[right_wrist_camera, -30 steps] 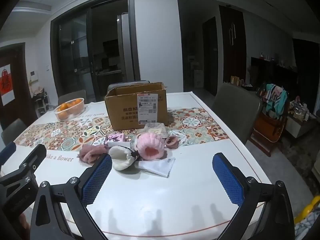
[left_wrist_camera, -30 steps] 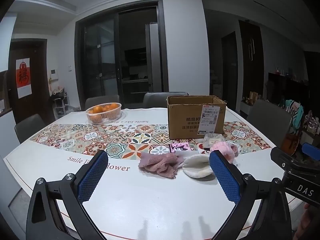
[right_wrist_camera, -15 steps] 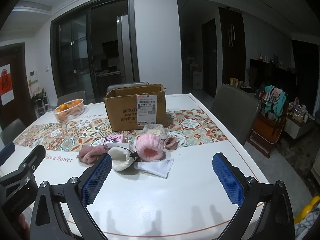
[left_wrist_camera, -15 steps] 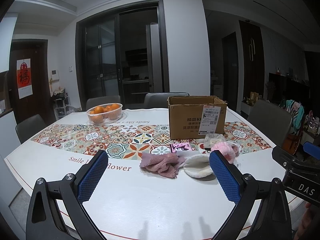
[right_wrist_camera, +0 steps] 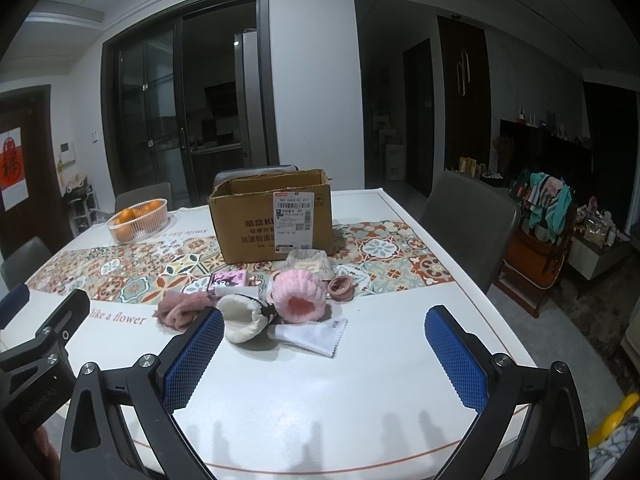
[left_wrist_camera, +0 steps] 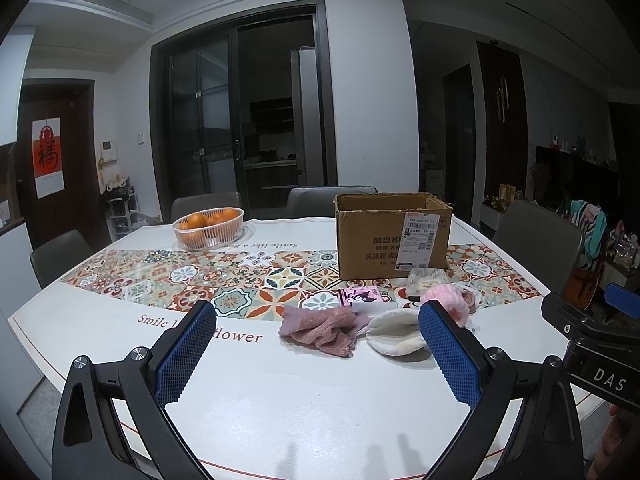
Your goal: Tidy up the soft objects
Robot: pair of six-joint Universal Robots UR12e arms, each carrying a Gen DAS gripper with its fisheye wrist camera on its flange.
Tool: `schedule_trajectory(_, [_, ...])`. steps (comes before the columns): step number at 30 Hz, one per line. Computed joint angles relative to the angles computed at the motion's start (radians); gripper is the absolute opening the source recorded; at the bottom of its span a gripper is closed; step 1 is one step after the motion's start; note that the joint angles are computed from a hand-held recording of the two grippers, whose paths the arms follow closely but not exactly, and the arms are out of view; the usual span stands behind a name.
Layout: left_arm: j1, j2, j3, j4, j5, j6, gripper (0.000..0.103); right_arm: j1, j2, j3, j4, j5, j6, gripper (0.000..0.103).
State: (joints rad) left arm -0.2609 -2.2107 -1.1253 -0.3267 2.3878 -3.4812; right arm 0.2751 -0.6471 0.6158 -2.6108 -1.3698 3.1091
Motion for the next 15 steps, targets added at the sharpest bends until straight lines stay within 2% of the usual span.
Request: schedule_trajectory(15, [-0.002,0.001,-0.003,0.004,0.001,0.003,0.103,-0.001,-0.005,0.006,-0.002,0.000,-0.003,0.102])
